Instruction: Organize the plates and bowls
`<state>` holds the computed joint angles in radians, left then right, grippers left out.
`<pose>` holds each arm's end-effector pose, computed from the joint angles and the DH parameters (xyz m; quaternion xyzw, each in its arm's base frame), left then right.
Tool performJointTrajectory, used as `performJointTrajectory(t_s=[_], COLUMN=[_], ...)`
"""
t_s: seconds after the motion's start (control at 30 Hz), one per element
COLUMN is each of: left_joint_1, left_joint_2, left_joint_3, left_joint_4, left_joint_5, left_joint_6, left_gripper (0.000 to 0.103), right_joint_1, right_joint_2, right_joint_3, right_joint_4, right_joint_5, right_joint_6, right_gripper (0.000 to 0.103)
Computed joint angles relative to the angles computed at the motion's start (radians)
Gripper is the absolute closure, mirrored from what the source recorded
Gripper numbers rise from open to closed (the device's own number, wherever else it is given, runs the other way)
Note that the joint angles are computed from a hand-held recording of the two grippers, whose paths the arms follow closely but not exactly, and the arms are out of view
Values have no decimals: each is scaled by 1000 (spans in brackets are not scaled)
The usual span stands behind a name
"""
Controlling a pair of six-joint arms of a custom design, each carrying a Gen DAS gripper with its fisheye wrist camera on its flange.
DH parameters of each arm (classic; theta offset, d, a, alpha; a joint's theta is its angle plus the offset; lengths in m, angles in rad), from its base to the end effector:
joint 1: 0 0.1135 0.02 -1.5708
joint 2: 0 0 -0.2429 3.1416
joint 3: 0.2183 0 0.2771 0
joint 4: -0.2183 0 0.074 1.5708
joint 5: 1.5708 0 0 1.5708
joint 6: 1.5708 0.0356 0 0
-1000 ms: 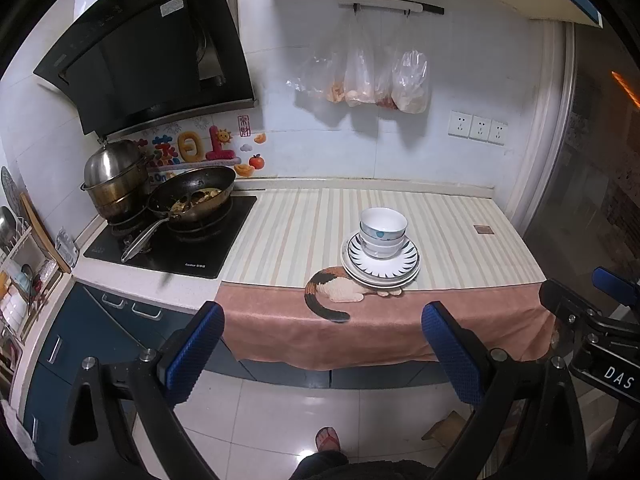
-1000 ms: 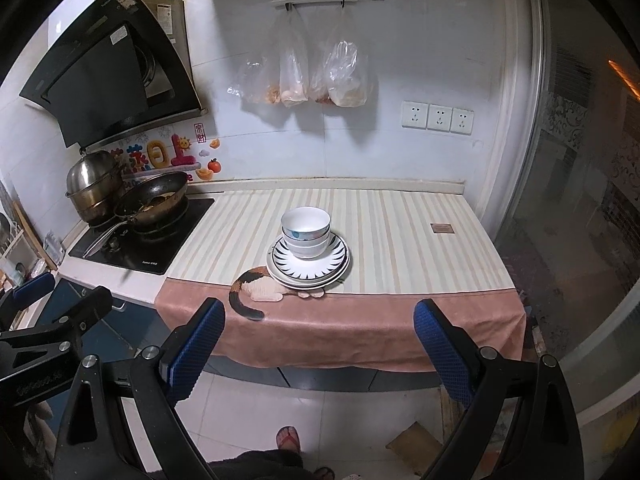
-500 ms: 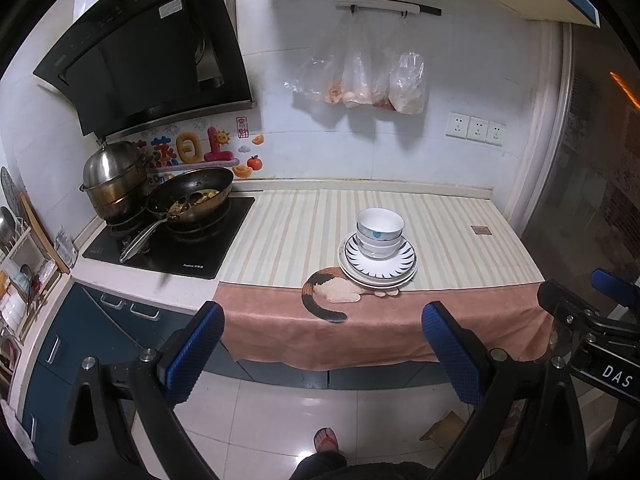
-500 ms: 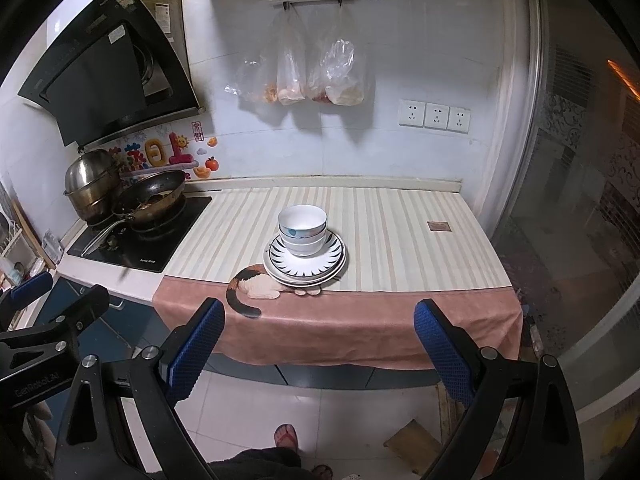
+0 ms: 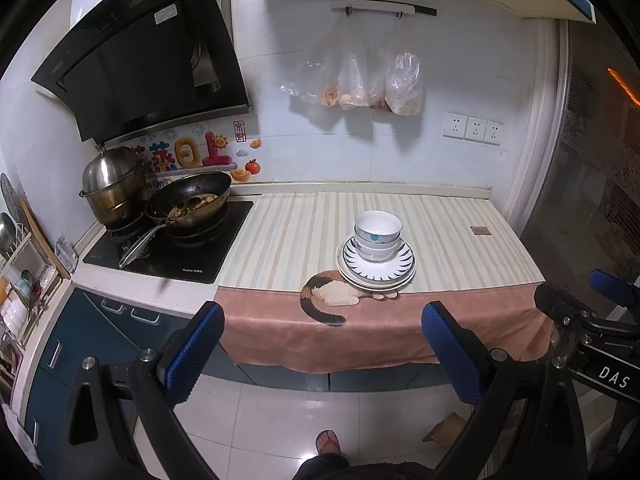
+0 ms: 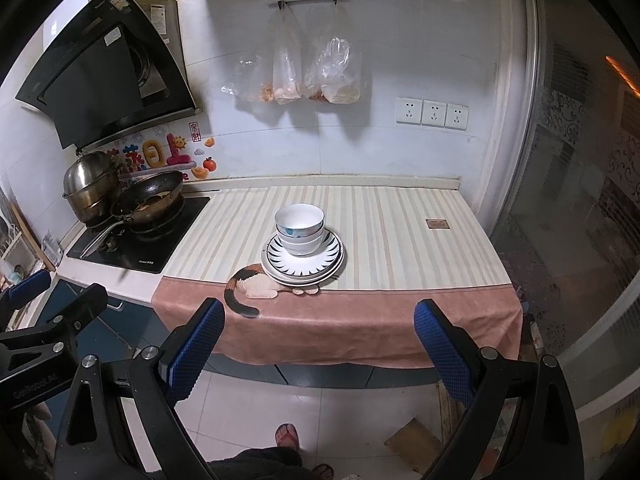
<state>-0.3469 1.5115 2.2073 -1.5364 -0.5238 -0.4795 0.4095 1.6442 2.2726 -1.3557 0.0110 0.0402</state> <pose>0.2362 -0.0664 0.4973 -0.1520 0.8941 0.0830 0.4130 0.2783 0.1204 0.4905 -0.1653 0.8973 0.0864 0.4002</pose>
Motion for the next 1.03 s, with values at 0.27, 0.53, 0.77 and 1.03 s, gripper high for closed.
performJointTrajectory(t_s=[0.27, 0.53, 0.77, 1.03], left_joint_1=[11, -12, -9, -5], left_joint_2=[-8, 30, 32, 24], left_joint_3=[-13, 25, 22, 11], left_joint_4=[14, -7, 0, 6], left_joint_5=[6, -20, -21, -18], left_joint_6=[14, -10, -6, -5], left_gripper=[2, 2, 2, 2], right_joint_1=[-9, -12, -22, -20], right_joint_2=[31, 55, 99, 107], right_joint_3=[46, 81, 144, 155], right_joint_4=[-19, -28, -49, -53], right_joint_5=[-8, -15, -30, -28], right_joint_6=[-8, -15, -27, -25], right_gripper=[5, 5, 5, 5])
